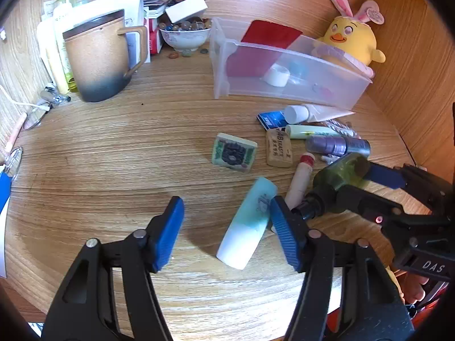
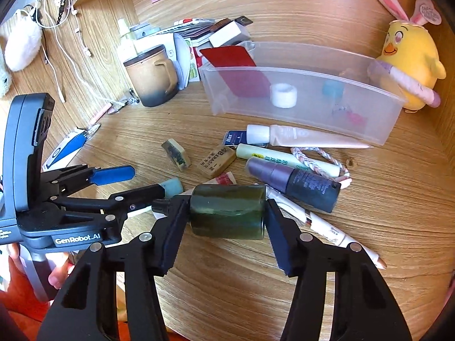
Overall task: Organize objects
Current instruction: 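Grasp the light blue tube with the left tool while the right tool grasps the dark green bottle, then lower the light blue tube into the box with the left tool while the right tool drops the bottle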
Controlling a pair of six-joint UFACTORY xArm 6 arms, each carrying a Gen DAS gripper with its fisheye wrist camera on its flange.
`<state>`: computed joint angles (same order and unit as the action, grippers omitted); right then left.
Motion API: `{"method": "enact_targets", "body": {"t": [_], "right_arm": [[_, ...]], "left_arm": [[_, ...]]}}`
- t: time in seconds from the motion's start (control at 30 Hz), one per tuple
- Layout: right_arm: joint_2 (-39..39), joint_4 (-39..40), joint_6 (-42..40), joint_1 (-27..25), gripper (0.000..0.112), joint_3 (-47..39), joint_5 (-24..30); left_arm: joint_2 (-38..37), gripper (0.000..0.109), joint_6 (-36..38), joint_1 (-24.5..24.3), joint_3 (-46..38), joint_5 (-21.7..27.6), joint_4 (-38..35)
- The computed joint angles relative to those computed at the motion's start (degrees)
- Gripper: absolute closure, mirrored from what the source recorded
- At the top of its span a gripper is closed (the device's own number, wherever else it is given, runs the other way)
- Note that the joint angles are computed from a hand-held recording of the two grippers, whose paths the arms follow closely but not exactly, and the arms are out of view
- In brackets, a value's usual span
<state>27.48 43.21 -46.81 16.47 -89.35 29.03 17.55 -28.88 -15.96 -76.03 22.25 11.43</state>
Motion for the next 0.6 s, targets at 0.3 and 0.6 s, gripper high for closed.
{"method": "enact_targets", "body": {"t": [0.3, 0.6], "right_arm": [[-0.9, 1.7, -0.9, -1.0, 0.061, 0.8, -1.2], [-1.1, 4.1, -2.4, -1.8, 0.061, -0.1, -1.7]], "left_arm": [[0.1, 0.083, -6.9, -0.6, -0.7, 2.5, 11.8], [-0.7, 0.085, -7.1, 0.1, -0.4, 0.1, 10.3]]}}
